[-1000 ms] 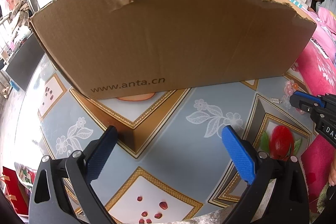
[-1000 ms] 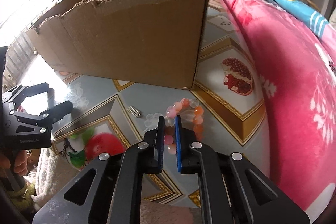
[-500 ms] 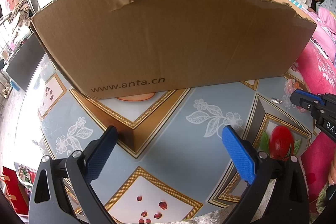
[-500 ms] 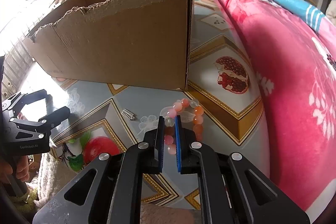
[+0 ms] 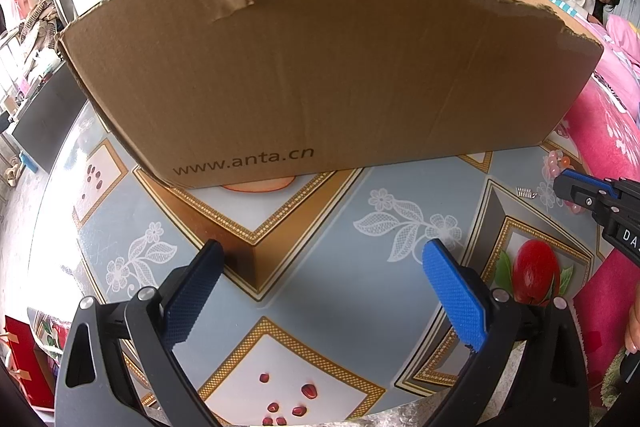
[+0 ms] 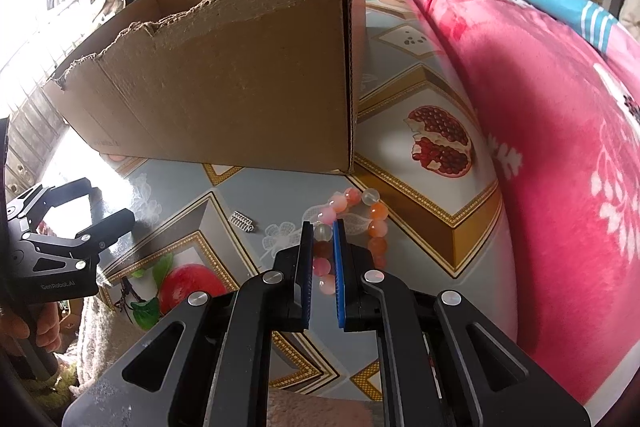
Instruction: Organize jewelry
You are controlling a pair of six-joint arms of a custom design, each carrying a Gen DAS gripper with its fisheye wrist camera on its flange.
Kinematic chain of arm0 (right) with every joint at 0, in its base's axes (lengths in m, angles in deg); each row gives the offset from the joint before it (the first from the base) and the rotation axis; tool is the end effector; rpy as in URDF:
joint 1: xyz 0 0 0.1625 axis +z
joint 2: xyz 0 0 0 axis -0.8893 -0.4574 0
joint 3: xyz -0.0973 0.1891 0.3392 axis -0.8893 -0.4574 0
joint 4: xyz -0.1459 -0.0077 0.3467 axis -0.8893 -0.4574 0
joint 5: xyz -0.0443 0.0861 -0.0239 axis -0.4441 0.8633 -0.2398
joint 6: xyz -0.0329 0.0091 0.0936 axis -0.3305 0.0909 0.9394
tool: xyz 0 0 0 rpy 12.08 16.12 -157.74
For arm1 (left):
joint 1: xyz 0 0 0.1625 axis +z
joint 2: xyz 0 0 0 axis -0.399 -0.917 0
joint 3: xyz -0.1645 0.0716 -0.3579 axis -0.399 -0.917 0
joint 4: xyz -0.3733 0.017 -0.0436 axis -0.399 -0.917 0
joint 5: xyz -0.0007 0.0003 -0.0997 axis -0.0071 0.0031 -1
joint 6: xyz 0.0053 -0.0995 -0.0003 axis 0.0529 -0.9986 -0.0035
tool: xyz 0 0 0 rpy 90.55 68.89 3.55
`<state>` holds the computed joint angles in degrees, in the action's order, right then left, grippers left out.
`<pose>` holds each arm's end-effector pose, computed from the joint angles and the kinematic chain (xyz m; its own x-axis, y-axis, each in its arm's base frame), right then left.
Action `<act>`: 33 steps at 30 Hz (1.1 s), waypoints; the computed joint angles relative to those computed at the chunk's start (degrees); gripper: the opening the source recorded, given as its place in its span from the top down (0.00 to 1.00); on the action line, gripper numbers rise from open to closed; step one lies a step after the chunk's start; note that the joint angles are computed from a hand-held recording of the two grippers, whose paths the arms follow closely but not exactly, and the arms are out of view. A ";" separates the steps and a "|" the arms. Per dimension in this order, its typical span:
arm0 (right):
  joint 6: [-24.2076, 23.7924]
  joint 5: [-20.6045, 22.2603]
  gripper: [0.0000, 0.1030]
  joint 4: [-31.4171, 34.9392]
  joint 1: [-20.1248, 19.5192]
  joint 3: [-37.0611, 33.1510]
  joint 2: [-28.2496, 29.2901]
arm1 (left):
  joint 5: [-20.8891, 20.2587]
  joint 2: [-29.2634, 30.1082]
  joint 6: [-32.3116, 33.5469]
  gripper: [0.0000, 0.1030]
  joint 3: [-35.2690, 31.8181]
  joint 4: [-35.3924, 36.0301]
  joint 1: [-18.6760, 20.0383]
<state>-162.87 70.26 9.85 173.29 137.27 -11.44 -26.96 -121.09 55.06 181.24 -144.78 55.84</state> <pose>0.1633 -0.2909 0.1866 -0.7129 0.3136 0.6273 -0.1968 0.7691 -0.6081 -0.2707 -0.3992 0.0881 -0.5717 0.5635 -0.5963 0.7290 0.6824 -0.0541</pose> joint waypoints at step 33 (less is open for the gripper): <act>-1.42 -2.45 0.93 -1.30 -1.24 1.40 -2.49 | -0.81 -0.30 3.21 0.05 0.19 -1.65 0.83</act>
